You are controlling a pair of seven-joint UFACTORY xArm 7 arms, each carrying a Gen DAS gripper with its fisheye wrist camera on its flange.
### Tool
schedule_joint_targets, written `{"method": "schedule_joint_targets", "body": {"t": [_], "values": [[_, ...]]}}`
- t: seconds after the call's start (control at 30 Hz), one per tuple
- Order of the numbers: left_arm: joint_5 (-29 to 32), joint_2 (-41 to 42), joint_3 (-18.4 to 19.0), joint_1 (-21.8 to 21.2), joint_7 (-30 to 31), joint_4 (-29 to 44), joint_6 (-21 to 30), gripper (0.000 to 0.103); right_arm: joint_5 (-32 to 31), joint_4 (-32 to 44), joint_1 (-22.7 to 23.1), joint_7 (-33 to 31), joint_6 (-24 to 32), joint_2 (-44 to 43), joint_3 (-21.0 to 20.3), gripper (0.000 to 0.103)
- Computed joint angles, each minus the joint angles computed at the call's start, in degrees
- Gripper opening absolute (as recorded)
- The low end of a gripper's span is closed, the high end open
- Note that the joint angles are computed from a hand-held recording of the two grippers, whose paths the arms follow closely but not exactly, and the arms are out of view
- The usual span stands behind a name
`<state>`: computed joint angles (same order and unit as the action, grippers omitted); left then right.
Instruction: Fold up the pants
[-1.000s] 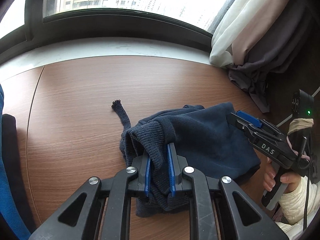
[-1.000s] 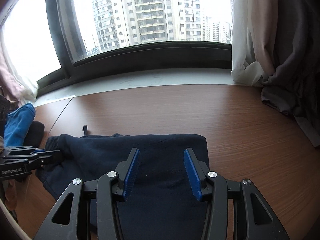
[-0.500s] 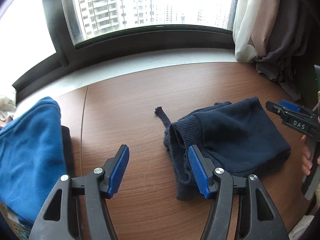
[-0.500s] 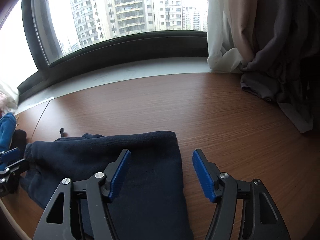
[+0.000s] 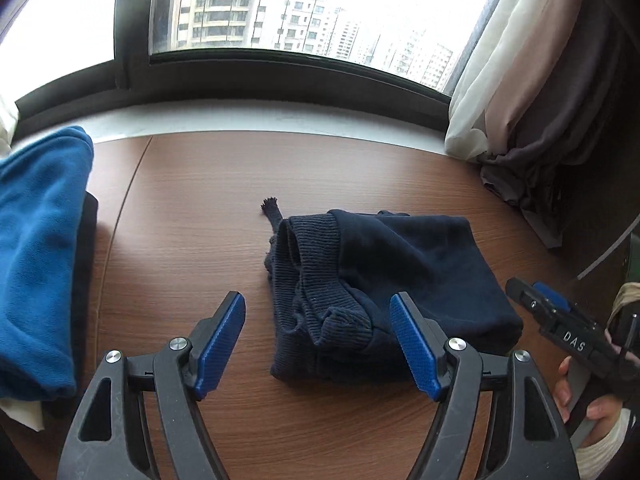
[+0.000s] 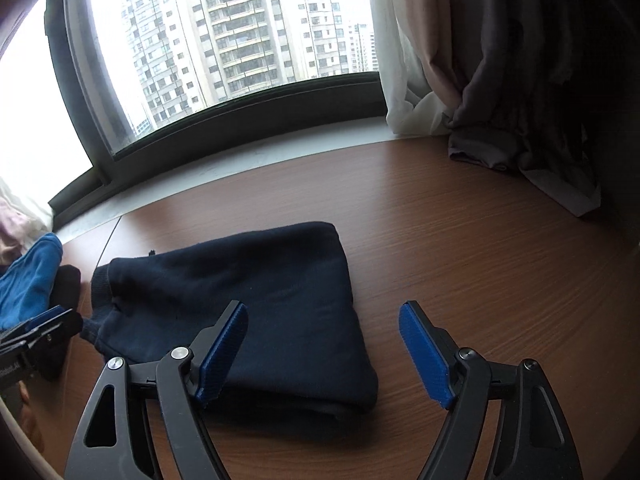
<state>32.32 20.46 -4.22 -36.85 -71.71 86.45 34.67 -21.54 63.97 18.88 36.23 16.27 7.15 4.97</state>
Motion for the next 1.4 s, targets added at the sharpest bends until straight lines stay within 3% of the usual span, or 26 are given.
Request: {"method": "schedule_joint_targets", "body": {"t": [0.07,0.13,0.3,0.47,0.6,0.63,0.67,0.8,0.9,0.93,1.0,1.17,1.4], "values": [[-0.76,1.86,0.3,0.1,-0.76,1.68,0.42,0.074,2.34,-0.36,-0.53,-1.27,-0.27,0.65,0.41,0.079],[-2.46,3.58,0.2,0.54,0.01,3.16,0.82,0.074,0.52,-0.35,0.09,1.08,-1.0,1.4,-0.74,0.079],[-9.99,6.29,-1.34,2.45,6.16,3.86,-0.11,0.075,5.9,-0.38,-0.95,-2.49,-1.87,2.95,0.58,0.079],[-14.38,6.07,-1.23,3.18,8.14,0.79,-4.86,0.075,6.06,0.45,0.16,-3.53,0.07,4.8,-0.43,0.079],[-15.17,6.71,-0.87,2.73,10.69,2.08,-3.79,0.075,4.6,0.32,0.73,-4.49,-0.58,5.3,-1.11,0.079],[-15.63,7.02,-1.03,2.82,11.62,2.64,-3.36,0.073,5.26,0.28,0.4,-5.38,-0.76,5.39,-0.86,0.079],[-16.47,7.43,-1.44,3.14,12.78,3.19,-3.5,0.064,6.78,0.26,-0.22,-6.67,-0.91,5.58,-0.28,0.079],[-17.93,8.04,-1.27,2.97,14.6,3.85,-4.18,0.058,13.27,-0.45,-2.12,-11.1,-2.04,5.84,1.51,0.079],[-19.77,8.06,-1.79,3.54,16.21,3.79,-5.11,0.049,12.95,-0.07,-1.17,-11.6,-1.71,6.11,0.61,0.078],[-20.01,8.13,-1.79,3.49,16.76,4.11,-4.98,0.045,13.58,-0.05,-1.28,-12.23,-1.85,6.16,0.89,0.076],[-20.74,8.03,-1.64,3.39,16.72,4.12,-5.59,0.04,19.48,0.23,-4.26,-18.39,-2.21,6.53,4.68,0.052],[-20.06,7.31,-0.32,2.3,14.55,2.77,-7.74,0.037,20.2,1.4,-2.02,-19.03,-0.34,6.13,2.69,0.032],[-19.3,4.5,0.23,2.15,12.88,-1.07,-11.54,0.035,11.89,0.6,1.42,-12.38,-1.04,3.23,-0.57,0.024]]}}
